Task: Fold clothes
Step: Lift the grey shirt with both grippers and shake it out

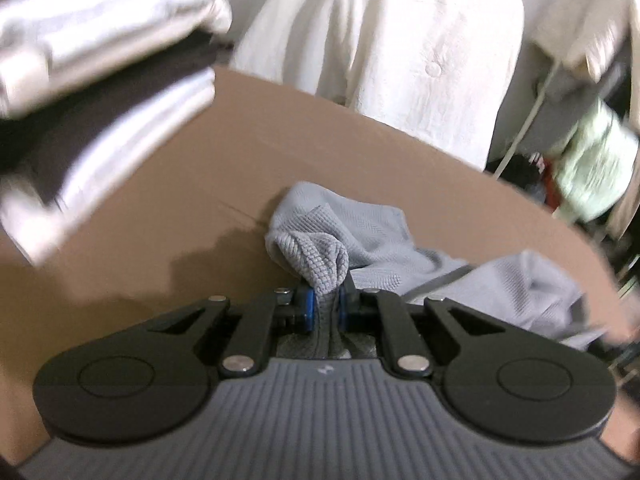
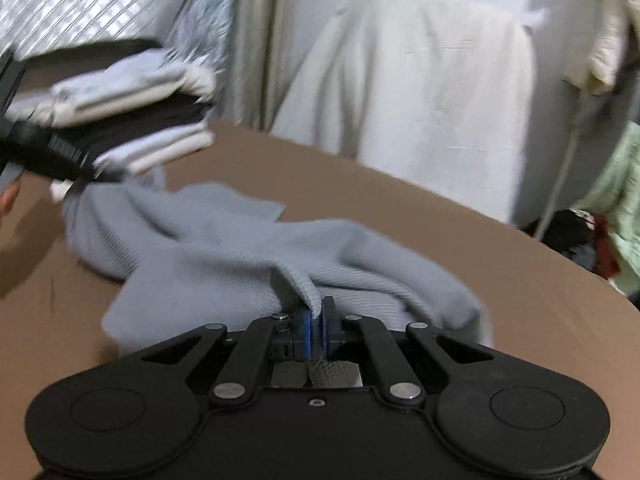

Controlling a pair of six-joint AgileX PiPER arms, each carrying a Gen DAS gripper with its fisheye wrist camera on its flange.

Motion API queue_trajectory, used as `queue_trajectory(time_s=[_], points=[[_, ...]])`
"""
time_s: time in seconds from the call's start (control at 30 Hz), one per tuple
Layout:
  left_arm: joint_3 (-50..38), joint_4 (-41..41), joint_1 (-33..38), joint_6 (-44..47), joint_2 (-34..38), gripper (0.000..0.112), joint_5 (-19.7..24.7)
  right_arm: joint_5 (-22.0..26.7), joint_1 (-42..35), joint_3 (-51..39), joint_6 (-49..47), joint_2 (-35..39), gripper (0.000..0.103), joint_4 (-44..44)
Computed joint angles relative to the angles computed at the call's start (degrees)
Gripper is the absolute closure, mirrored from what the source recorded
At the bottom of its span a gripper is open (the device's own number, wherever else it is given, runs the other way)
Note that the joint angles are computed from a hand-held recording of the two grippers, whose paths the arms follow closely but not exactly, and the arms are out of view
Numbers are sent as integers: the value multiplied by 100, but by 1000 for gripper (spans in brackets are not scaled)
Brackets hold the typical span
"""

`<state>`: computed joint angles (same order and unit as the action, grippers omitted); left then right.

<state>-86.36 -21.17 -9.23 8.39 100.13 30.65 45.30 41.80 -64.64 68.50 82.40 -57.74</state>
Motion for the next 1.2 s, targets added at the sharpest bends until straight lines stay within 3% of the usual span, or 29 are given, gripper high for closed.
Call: queue_trajectory(time_s=[0.1, 0.33, 0.37, 0.43, 0.5, 0.6, 0.67, 0.73, 0.83, 0.9, 0.93, 1.03, 1.13, 1.2], points=[[146, -436, 58, 461, -285, 102, 142, 543, 348, 175, 476, -379, 101, -303], [926, -1019, -218, 1360, -1137, 102, -780, 1915, 736, 141, 1091, -898, 103, -1082], [958, -1117, -233, 1463, -1183, 102, -817, 1838, 653, 186, 1068, -1089, 103, -1021], [1019, -1317, -265, 1673, -1272, 102, -890, 1155, 242, 286, 787, -1487, 102, -425], [1065, -1731, -266, 2110, -1347, 102, -874, 161, -302, 524, 551, -1830, 89, 431], [1053, -3013, -116, 3487, -1382, 100, -349, -1095, -959, 912, 179, -1849, 26, 2150], [1127, -3048, -258, 3777, -1435, 99, -405, -1486, -1177, 943, -326, -1574, 24, 3261], [1059, -2418, -453, 3356, -1361, 99, -466, -1439, -1041, 686, -832, -1146, 25, 3788], [768, -1865, -476, 2783, -1019, 90, -172, -740, -315, 203, -423, -535, 25, 2861], [445, -1808, -345, 2567, -714, 66, 257, -206, 332, 76, 196, -426, 24, 1715], [230, -1828, -243, 2452, -540, 45, 554, 15, 636, 62, 450, -394, 24, 1142], [-258, -2169, 37, 2016, -123, 43, 1127, 700, 1449, 33, 1066, -77, 24, -345], [-552, -2728, 414, 1700, 254, 43, 1768, 640, 1543, -123, 610, 211, 24, -526], [-715, -2636, 491, 1301, 478, 43, 2081, 571, 1442, -263, 146, 461, 24, -255]])
